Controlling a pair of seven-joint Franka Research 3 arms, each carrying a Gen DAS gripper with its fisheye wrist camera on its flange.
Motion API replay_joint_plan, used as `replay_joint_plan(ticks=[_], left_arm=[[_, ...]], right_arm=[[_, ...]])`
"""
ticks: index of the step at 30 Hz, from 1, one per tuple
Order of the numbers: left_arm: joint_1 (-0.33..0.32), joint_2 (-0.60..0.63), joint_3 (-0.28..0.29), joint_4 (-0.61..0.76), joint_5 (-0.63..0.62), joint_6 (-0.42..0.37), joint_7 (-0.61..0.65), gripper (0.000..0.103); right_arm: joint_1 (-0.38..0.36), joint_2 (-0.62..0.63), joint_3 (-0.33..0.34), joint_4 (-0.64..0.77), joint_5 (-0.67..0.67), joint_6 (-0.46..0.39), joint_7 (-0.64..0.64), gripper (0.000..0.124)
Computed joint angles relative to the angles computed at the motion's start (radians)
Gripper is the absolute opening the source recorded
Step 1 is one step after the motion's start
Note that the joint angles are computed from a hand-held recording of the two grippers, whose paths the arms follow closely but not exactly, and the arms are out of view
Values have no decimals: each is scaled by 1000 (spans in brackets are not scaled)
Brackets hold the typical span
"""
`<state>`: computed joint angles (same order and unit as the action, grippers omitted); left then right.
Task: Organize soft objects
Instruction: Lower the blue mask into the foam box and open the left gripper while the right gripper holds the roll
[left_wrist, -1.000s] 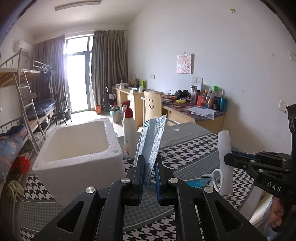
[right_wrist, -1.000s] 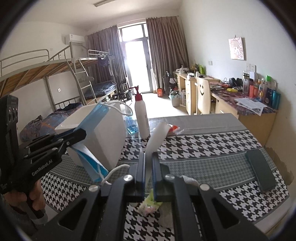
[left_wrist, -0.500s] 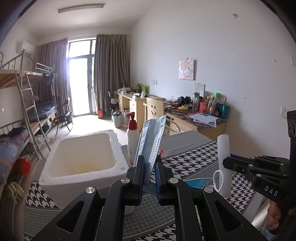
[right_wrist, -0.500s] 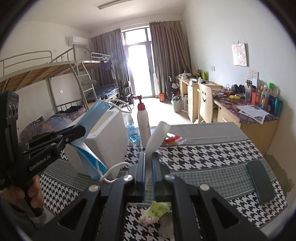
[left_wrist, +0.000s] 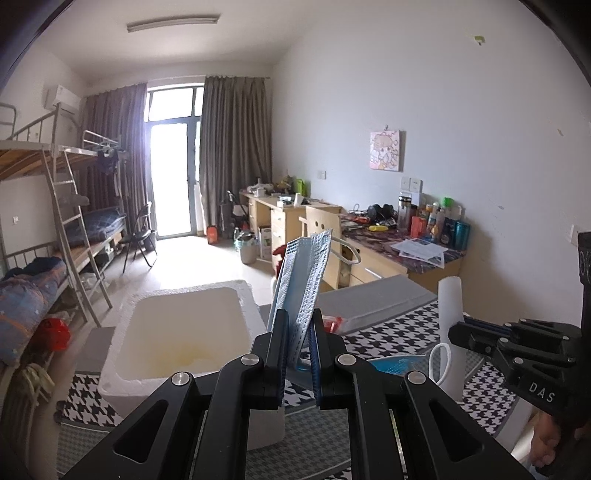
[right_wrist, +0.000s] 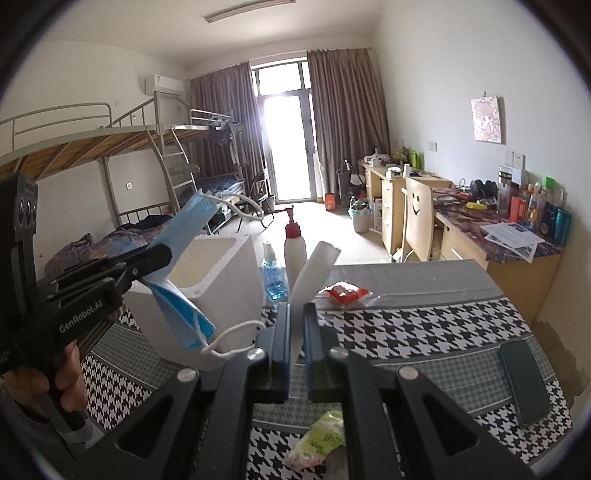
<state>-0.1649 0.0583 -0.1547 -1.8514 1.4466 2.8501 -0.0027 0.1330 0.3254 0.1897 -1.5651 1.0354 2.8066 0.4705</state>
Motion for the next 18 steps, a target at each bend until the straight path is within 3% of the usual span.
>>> replay_joint_plan(ticks=[18], left_arm=[[9, -5, 5, 13, 1, -72, -26, 12]], right_arm=[[5, 43, 15, 79, -29, -60, -6, 8]])
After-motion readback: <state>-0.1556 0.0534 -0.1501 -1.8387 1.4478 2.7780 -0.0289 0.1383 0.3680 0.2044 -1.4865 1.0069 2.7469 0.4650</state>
